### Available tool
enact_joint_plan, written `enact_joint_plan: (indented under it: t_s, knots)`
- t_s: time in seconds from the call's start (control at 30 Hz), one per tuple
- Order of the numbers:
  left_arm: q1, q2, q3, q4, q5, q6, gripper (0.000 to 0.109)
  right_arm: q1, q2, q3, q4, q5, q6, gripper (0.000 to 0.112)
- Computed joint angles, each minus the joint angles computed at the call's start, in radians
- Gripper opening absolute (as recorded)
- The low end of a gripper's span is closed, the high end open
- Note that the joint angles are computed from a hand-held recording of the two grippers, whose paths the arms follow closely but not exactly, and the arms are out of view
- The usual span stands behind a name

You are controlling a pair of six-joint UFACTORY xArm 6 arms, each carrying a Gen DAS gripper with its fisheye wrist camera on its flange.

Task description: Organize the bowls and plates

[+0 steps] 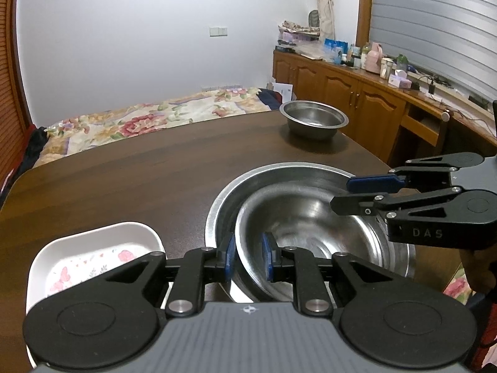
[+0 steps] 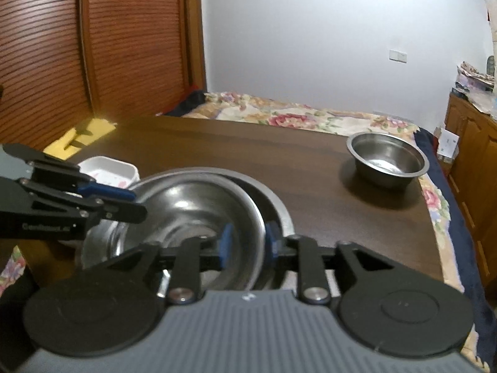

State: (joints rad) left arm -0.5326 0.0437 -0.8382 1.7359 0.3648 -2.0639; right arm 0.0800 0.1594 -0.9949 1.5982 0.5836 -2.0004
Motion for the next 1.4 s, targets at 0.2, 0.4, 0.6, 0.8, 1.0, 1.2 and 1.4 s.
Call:
enact_joint_plan:
  t_s: [0.2,0.4,0.6,0.8,1.0,1.2,1.4]
  knots:
    - [-0.002,-0.017,0.004,0.024,0.011,-0.034,0.03,0.004,-0.008,0.0,0.049,-0.01,-0.039,0.032]
    - [-0.018,-0.036,0.008,0.037,0.042,-0.046,0.053,-0.011,-0.029,0.005,0.099,-0.002,-0.059,0.034]
    - [-0.038,-0.053,0.013,0.042,0.094,-0.041,0.084,-0.031,-0.048,0.016,0.153,0.006,-0.117,0.046]
    - [-0.056,-0.074,0.026,0.101,0.153,-0.121,0.099,-0.048,-0.056,0.016,0.219,0.012,-0.157,0.082]
    - [-0.05,-0.075,0.004,0.143,0.158,-0.151,0.102,-0.075,-0.054,0.005,0.304,0.027,-0.219,0.103]
    - [-0.019,-0.044,-0.081,0.216,0.094,-0.148,0.102,-0.086,0.019,-0.089,0.3,-0.01,-0.157,0.103]
    - [0.019,0.03,-0.21,0.265,0.001,-0.104,0.102,-0.091,0.12,-0.226,0.267,-0.06,-0.091,0.103]
